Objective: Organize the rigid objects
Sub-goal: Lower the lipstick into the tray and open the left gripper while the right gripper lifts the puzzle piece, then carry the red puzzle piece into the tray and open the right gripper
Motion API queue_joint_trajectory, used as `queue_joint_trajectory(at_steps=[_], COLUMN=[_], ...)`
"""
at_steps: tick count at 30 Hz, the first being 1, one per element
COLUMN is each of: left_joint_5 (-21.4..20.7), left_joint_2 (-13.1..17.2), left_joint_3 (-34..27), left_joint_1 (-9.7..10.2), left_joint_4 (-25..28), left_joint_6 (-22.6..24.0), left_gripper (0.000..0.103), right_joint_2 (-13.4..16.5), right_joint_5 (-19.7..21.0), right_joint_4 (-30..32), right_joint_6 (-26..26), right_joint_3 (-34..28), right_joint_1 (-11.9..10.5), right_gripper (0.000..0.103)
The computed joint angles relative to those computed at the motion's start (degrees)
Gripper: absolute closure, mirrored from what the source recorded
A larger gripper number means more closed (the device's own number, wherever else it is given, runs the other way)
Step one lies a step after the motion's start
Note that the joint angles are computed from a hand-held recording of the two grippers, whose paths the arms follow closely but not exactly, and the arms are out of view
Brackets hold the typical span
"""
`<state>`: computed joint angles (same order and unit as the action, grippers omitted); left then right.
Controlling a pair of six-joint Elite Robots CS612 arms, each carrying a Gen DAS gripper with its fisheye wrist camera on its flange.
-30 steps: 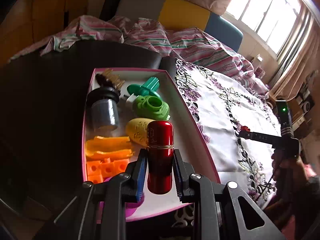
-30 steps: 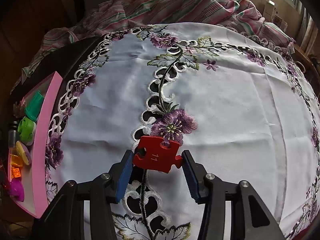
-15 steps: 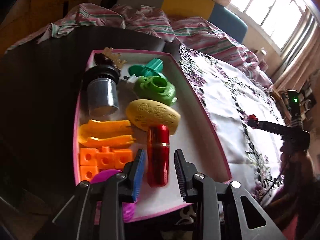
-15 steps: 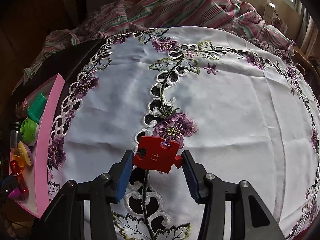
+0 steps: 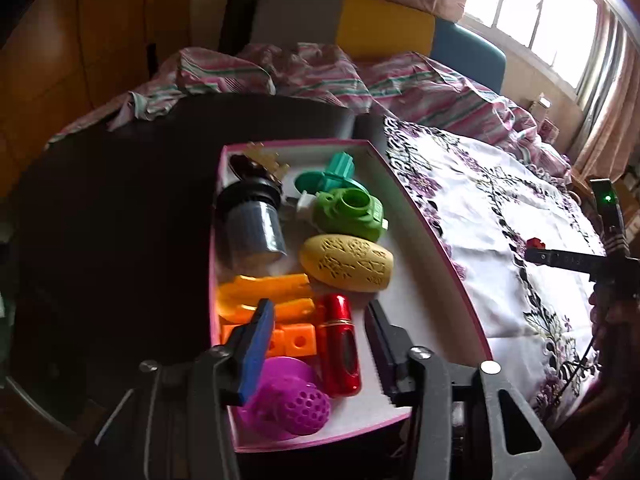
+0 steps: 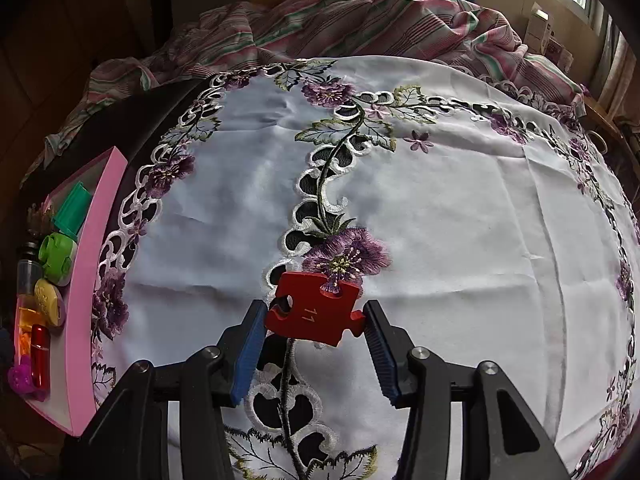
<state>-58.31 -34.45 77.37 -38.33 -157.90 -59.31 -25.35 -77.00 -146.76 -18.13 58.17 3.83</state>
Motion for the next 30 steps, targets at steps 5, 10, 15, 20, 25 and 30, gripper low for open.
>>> queue_joint_trajectory(at_steps=[5,10,15,20,25,30], left_joint_5=[1.9,3.1,3.8,3.9,4.1,4.4], left_joint_2=[-0.7,-1.2,-1.6,-1.9,-2.2,-2.6], left_joint_3=[0.7,1.3,1.9,2.6,3.4,4.3], left_joint_1=[-0.18,-0.28,-0.37,-0.41,-0.42,-0.38], left_joint_4=[1.2,1.6,1.5,1.2,0.9,0.8], left_joint_6=[-1.5,-2.4,-3.2,-4.1,-5.0,-6.3], left_gripper=[0.052,0.050,0.050,0.049,0.047,0.047], right_joint_2=[-0.4,-1.2,-2.7,-4.9,-7.1,-8.8], right_joint_5=[2.1,6.2,10.5,14.0,17.5,19.5], right_joint_4=[-0.4,-0.7,-0.9,-1.8,-2.2,-0.1], right_joint_6=[-1.6,-4.6,-8.0,-11.4,-16.2,-21.7], right_joint_3=[0.7,2.1,4.6,8.1,11.4,13.5], right_joint_1=[0.0,0.0,0.2,0.8,1.8,3.0], right_gripper=[0.054,0.054,0.054,0.054,0.054,0.054])
